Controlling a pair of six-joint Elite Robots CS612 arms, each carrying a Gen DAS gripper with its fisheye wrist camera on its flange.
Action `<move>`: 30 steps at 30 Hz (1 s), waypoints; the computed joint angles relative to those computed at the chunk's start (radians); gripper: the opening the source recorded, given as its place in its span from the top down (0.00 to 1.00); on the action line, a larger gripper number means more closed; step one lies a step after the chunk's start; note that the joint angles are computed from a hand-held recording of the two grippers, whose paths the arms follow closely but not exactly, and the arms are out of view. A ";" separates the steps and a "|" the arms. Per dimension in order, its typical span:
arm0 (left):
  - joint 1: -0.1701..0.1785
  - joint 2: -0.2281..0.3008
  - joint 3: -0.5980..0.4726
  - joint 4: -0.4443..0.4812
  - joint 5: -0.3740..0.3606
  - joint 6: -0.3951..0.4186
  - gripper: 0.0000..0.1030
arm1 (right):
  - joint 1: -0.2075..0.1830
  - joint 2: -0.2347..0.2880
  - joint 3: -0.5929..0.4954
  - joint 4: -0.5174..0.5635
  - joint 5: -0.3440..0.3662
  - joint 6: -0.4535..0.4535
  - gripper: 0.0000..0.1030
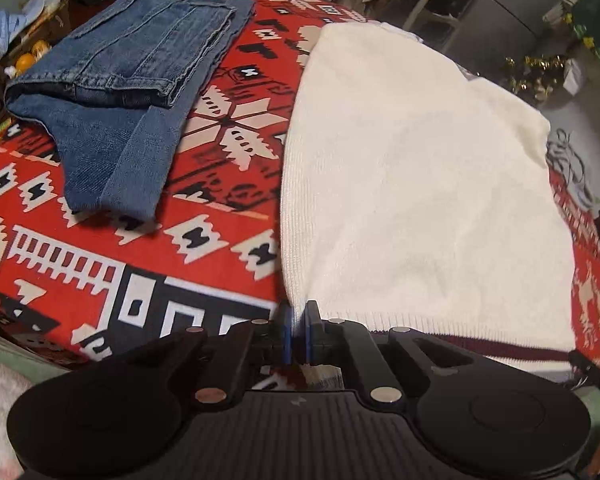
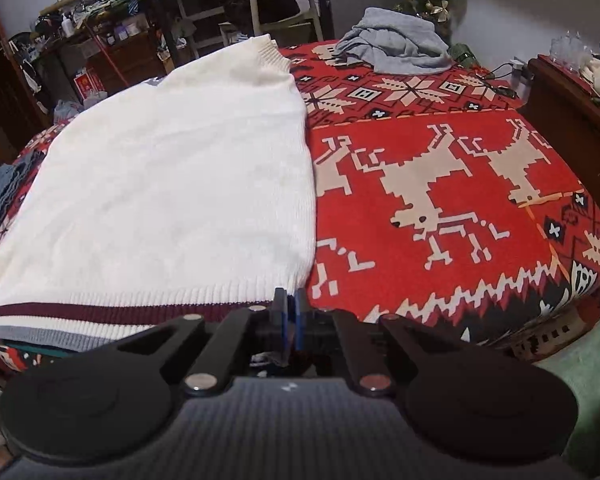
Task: Fold clothes
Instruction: 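Open both grippers and release the vest hem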
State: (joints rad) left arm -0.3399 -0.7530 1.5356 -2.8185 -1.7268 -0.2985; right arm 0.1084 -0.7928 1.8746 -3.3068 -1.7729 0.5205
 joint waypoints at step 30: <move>-0.016 -0.013 0.041 -0.269 0.069 0.041 0.51 | -0.007 -0.008 0.025 -0.158 0.018 0.118 0.74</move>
